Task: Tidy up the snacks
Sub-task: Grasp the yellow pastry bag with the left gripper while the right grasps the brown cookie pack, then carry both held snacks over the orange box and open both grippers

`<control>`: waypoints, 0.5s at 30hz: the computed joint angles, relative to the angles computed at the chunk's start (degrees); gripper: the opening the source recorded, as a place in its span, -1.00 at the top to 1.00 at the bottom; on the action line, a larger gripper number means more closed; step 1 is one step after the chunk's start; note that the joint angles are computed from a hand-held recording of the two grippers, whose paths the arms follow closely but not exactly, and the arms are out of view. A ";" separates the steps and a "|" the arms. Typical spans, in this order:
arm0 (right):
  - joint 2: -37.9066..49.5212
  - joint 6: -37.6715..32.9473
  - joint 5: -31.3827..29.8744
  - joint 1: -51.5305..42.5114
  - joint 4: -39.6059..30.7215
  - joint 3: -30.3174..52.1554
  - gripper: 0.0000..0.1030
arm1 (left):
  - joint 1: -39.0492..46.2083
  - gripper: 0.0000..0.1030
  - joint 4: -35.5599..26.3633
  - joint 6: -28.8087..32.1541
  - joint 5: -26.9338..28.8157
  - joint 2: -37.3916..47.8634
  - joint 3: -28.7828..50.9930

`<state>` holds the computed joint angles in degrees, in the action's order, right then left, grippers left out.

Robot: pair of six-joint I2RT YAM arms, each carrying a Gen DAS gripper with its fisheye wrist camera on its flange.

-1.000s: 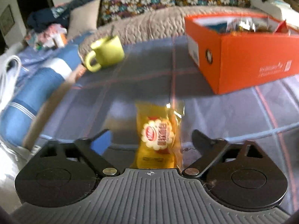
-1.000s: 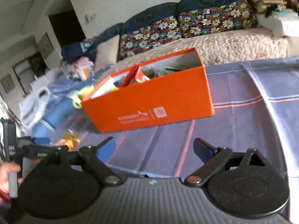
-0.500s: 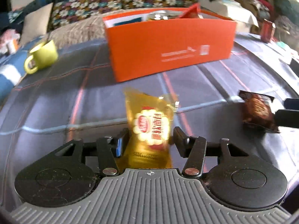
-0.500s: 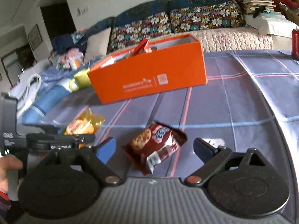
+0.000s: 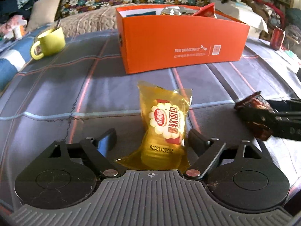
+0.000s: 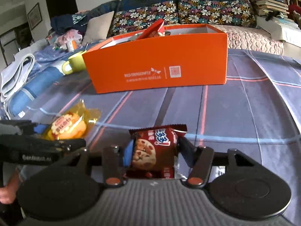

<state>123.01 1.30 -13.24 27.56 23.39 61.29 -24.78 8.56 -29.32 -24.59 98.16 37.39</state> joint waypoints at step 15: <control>-1.39 -1.53 0.96 -0.21 2.38 -2.98 -0.11 | 0.37 0.81 3.16 4.52 2.56 0.15 -0.17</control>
<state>121.62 -0.23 -12.27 27.35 25.76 58.32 -24.41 11.73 -24.80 -22.03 98.31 37.22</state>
